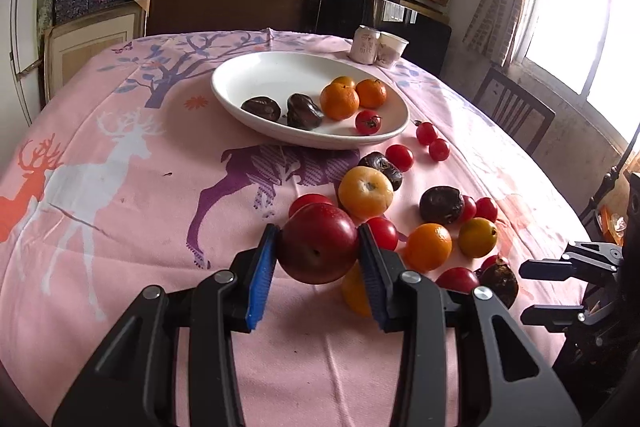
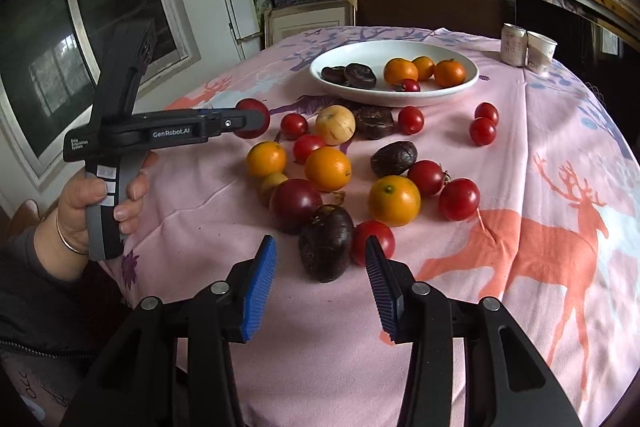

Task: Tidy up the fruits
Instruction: 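Grasp a red apple with the left tool while the right tool grasps a dark fig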

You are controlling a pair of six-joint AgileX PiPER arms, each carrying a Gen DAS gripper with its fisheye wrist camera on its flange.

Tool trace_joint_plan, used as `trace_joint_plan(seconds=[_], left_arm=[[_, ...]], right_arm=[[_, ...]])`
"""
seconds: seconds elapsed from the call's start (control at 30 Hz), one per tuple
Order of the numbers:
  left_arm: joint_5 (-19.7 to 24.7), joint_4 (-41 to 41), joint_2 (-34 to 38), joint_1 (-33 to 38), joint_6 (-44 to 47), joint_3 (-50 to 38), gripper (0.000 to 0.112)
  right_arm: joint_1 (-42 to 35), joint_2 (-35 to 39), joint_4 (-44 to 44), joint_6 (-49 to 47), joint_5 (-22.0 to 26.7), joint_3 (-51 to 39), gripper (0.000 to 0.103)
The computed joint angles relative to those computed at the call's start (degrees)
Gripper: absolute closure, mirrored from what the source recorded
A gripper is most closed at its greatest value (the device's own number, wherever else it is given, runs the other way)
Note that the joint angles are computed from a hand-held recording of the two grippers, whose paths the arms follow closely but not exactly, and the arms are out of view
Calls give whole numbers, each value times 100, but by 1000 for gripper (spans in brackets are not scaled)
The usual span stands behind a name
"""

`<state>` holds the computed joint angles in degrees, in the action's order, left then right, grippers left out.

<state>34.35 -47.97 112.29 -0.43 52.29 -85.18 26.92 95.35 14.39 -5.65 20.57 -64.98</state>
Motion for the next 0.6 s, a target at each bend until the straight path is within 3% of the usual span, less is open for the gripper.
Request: trace_joint_plan(seconds=[0.07,0.17,0.33,0.4,0.6], left_arm=[[95,97,72,27,-145,-103,73],[263,81,172,97,-232,-229,73],[332,-35,192,137,-122,-234,73],[335,-57,191,143,-96,-232,73],[253,-171,122,147,40,-133,73]], right_arm=[[155,143,-640,605,202,-184,57],[200,338,-762,823,463,-385,57],[-263,545,1290,-537,387,-389,66],[-443,532,2059,-1079,355,-312,75],[-563,222,3290,-2294,62,156,82]])
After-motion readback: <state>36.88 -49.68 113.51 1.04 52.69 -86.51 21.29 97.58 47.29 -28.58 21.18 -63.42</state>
